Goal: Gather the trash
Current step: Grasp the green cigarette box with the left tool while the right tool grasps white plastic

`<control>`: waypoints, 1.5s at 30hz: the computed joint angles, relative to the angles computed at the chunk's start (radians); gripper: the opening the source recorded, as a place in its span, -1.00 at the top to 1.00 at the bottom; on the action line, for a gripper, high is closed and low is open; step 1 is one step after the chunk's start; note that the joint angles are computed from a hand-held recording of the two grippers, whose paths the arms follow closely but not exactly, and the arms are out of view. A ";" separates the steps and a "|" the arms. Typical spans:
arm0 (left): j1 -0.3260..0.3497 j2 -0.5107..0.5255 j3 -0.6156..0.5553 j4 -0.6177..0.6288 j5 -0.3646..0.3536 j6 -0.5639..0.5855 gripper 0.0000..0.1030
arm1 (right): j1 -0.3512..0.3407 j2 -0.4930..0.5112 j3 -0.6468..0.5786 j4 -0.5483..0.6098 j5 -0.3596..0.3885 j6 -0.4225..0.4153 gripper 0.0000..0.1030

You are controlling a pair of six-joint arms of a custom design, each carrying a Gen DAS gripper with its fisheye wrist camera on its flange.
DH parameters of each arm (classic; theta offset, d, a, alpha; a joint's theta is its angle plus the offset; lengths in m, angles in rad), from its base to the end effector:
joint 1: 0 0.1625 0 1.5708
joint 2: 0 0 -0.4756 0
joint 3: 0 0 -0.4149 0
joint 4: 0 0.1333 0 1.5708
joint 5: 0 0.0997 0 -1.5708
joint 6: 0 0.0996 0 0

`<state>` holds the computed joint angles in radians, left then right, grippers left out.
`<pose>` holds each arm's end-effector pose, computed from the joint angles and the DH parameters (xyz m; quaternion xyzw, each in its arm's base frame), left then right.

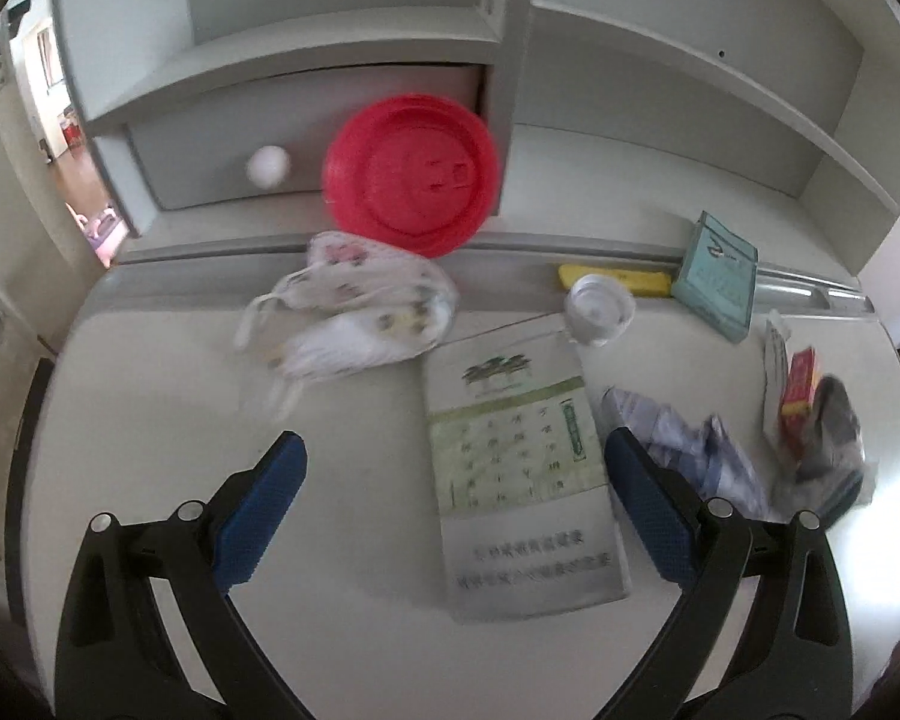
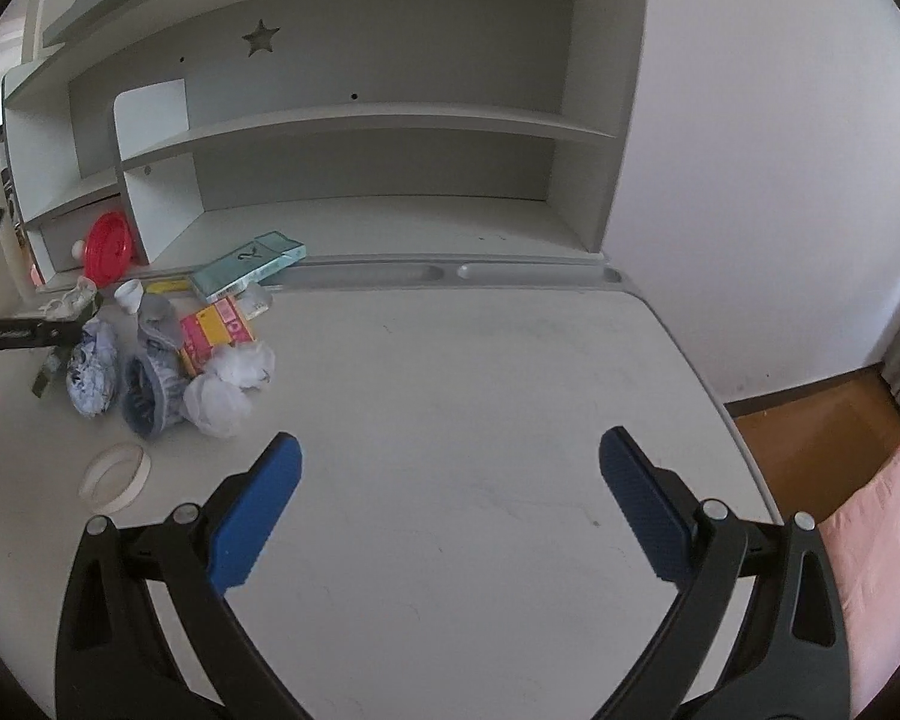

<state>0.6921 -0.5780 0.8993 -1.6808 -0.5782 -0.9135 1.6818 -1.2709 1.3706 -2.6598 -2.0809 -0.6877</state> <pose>-0.5377 -0.7272 0.2172 0.0350 0.8752 -0.3118 0.3682 0.1596 -0.6672 0.6111 0.2208 -0.8312 0.3773 0.3435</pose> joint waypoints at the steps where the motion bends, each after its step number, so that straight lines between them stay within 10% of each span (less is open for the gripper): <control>1: -0.001 -0.009 0.010 0.008 -0.001 -0.007 -0.87 | 0.003 0.009 -0.007 0.007 0.004 0.003 -0.87; 16: 0.006 -0.025 0.023 0.059 -0.041 0.078 -0.86 | 0.035 0.092 -0.095 0.214 0.073 -0.006 -0.86; 22: -0.002 -0.068 0.096 -0.050 -0.032 0.135 -0.13 | 0.044 0.145 -0.148 0.281 0.060 0.001 -0.53; 25: -0.009 -0.086 0.128 -0.108 -0.035 0.148 -0.09 | 0.029 0.156 -0.182 0.378 0.114 0.055 0.31; 29: -0.025 -0.097 0.149 -0.177 -0.016 0.187 -0.01 | 0.031 0.142 -0.166 0.351 0.109 0.059 0.34; 32: -0.036 -0.103 0.158 -0.213 -0.012 0.207 0.78 | 0.036 0.118 -0.144 0.308 0.122 0.056 0.34; 45: -0.047 -0.130 0.207 -0.239 -0.050 0.188 0.79 | 0.025 0.036 -0.064 0.285 0.148 0.073 0.34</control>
<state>0.6448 -0.7080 1.1064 -1.9198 -0.6278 -0.7260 1.7070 -1.2347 1.3068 -2.3747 -1.9332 -0.6143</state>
